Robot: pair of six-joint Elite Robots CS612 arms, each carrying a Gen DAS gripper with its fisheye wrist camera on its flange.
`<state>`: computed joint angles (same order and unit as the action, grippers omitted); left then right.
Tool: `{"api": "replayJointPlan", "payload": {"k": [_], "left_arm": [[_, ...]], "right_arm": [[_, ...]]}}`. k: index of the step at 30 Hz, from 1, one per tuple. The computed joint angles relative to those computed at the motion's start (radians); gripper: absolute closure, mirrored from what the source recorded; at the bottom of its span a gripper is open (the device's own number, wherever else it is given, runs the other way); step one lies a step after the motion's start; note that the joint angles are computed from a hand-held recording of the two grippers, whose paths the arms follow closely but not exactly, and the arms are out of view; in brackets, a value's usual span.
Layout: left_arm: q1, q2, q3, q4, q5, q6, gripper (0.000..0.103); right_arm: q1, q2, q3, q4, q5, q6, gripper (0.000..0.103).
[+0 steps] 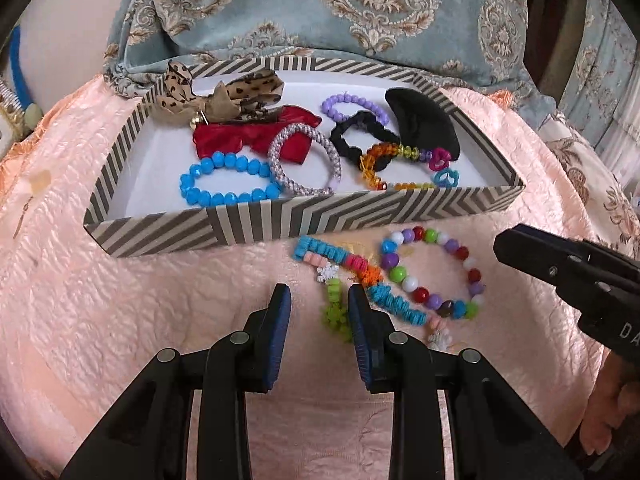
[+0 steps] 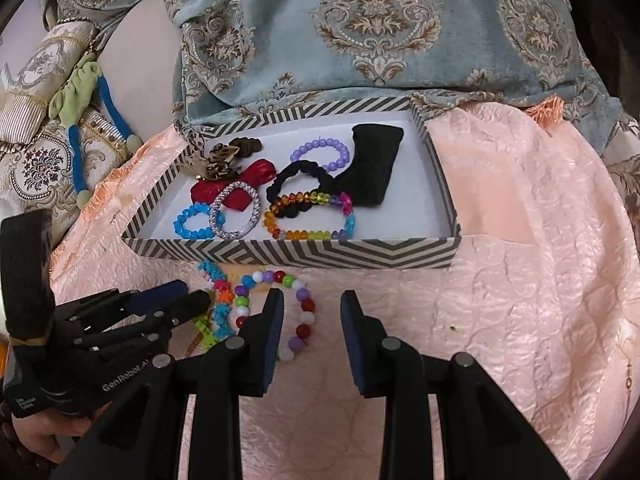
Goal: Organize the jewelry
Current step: 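Withdraw both grippers toward the last bracelets on the bedspread, then grasp the green bracelet with the left gripper while the right gripper grasps the multicolour bead bracelet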
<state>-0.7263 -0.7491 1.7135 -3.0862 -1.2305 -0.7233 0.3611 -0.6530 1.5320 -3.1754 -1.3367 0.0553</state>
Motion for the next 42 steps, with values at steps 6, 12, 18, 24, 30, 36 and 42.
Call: {"api": "replayJointPlan", "payload": {"k": [6, 12, 18, 24, 30, 36, 42], "left_arm": [[0.000, 0.006, -0.014, 0.014, 0.006, 0.010, 0.087], [-0.008, 0.000, -0.006, 0.030, 0.020, 0.048, 0.100], [-0.001, -0.020, 0.038, -0.032, -0.021, 0.026, 0.103], [-0.007, -0.029, 0.053, -0.063, 0.012, -0.002, 0.103], [-0.001, -0.029, 0.048, -0.012, 0.032, -0.050, 0.103], [-0.001, -0.030, 0.047, 0.009, 0.049, -0.062, 0.103], [0.001, -0.031, 0.044, 0.030, 0.054, -0.072, 0.103]], "right_arm": [[0.003, 0.002, -0.004, 0.006, -0.006, -0.006, 0.073], [0.004, 0.004, -0.006, 0.012, -0.009, -0.010, 0.073], [0.000, 0.009, -0.016, 0.055, 0.034, -0.028, 0.073], [0.008, 0.031, -0.060, 0.155, 0.020, -0.053, 0.073], [0.027, 0.058, -0.097, 0.146, -0.032, -0.128, 0.072], [0.042, 0.047, -0.075, 0.127, -0.107, -0.194, 0.089], [0.030, 0.010, -0.016, 0.088, -0.080, -0.137, 0.094]]}}
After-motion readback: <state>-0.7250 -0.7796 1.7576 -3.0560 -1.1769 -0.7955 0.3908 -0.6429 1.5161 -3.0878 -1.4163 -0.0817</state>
